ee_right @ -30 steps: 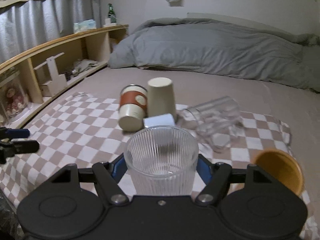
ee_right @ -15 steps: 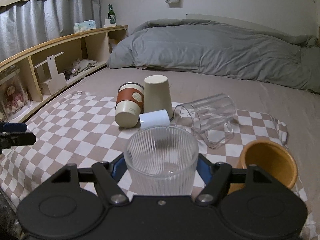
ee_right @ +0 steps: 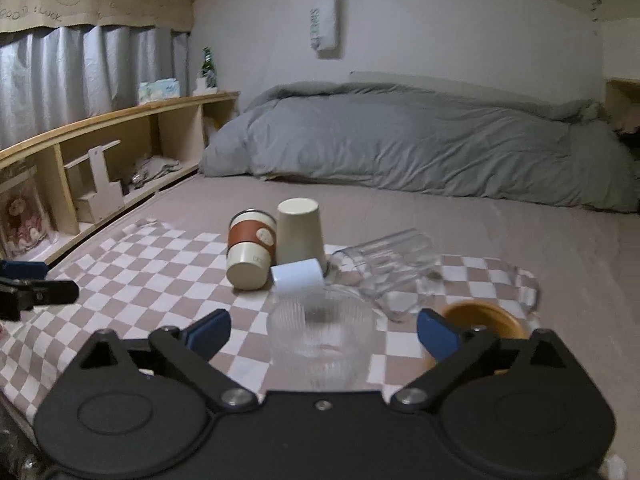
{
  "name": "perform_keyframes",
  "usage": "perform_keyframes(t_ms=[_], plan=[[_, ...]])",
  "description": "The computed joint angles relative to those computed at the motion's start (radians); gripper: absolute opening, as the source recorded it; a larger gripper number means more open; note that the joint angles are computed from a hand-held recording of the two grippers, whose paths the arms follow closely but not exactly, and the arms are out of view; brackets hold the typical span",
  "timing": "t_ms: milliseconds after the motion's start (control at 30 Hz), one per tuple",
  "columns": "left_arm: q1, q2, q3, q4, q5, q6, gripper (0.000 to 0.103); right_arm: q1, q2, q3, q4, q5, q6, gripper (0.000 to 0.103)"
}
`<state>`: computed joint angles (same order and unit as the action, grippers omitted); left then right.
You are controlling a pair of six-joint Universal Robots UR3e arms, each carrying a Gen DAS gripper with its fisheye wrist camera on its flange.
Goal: Flip cup upright
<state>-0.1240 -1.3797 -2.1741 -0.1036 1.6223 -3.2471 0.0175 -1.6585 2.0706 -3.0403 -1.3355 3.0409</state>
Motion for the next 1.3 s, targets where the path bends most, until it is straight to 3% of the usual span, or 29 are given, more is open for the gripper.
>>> perform_keyframes(t_ms=[400,700,1033,1300], plan=[[-0.268,0.023,0.004,-0.007,0.344,-0.090,0.103,-0.058,-0.291,0.250,-0.006,-0.013,0.036,0.103],[-0.438,-0.029,-0.040,0.043,0.527,-0.196,0.103,-0.086,-0.442,0.361,0.031,-0.010,0.043,0.103],[-0.537,-0.089,-0.049,0.065,0.652,-0.258,0.103,-0.085,-0.519,0.441,0.026,-0.014,0.041,0.103],[-0.544,-0.099,-0.043,0.063,0.669,-0.259,0.103,-0.071,-0.519,0.449,0.002,-0.027,0.039,0.103]])
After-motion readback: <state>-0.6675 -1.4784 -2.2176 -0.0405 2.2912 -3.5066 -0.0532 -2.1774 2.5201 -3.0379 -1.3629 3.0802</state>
